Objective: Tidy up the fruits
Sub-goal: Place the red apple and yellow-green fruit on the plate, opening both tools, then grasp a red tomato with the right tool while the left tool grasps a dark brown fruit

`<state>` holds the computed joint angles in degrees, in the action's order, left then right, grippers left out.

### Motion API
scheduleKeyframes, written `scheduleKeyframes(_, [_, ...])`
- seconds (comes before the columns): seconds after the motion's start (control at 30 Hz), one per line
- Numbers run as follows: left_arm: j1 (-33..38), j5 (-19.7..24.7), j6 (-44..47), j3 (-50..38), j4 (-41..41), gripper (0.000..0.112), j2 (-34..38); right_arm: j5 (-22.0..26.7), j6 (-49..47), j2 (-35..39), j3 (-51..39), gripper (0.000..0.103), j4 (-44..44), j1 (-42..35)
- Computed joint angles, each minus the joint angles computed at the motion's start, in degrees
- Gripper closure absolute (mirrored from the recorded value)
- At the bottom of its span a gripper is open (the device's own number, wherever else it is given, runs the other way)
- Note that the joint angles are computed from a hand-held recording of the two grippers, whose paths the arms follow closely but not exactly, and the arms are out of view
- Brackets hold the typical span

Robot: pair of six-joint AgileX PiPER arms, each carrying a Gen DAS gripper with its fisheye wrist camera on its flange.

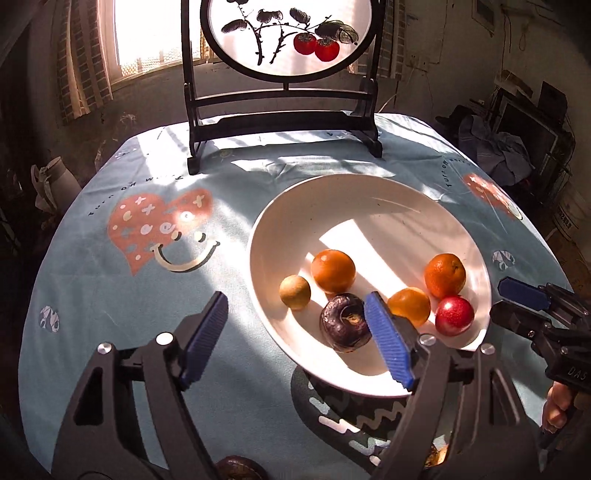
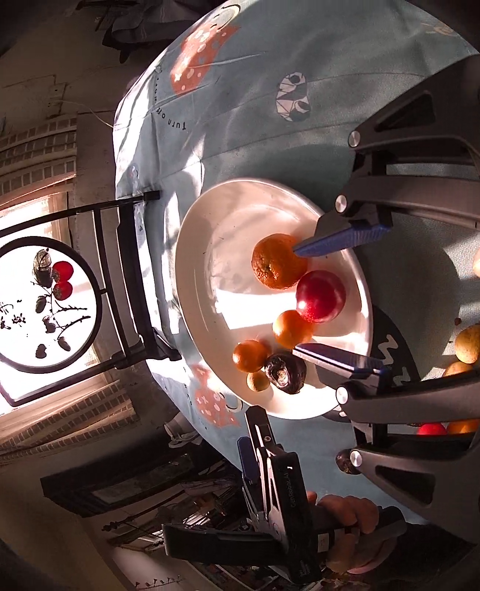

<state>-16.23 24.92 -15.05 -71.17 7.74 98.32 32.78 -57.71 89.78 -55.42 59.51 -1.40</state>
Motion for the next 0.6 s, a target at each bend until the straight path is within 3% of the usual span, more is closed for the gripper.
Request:
scheduleKeyframes(0.07, [0.3, -2.3, 2.2, 5.3, -3.5, 0.022, -5.0, 0.9, -3.1, -2.8, 2.8, 0.054, 2.4, -1.5])
scheduleKeyframes(0.23, [0.6, -6.7, 8.5, 19.8, -9.6, 0.021, -17.4, 3.0, -4.4, -8.5, 9.7, 0.054, 0.8, -3.9])
scheduleKeyframes(0.37, [2.0, -8.7, 23.6, 31.1, -25.1, 0.020, -26.5, 4.8, -4.1, -15.8, 16.5, 0.054, -2.6, -5.9])
scheduleKeyframes(0.53, [-0.6, -11.3, 26.6, 40.7, -28.8, 0.020, -33.1, 1.5, 6.4, -22.2, 21.7, 0.054, -14.7, -1.9])
scheduleKeyframes(0.6, [-1.6, -12.2, 32.1, 43.2, -33.9, 0.020, -34.4, 0.2, 9.5, -22.7, 22.5, 0.054, -17.9, -0.3])
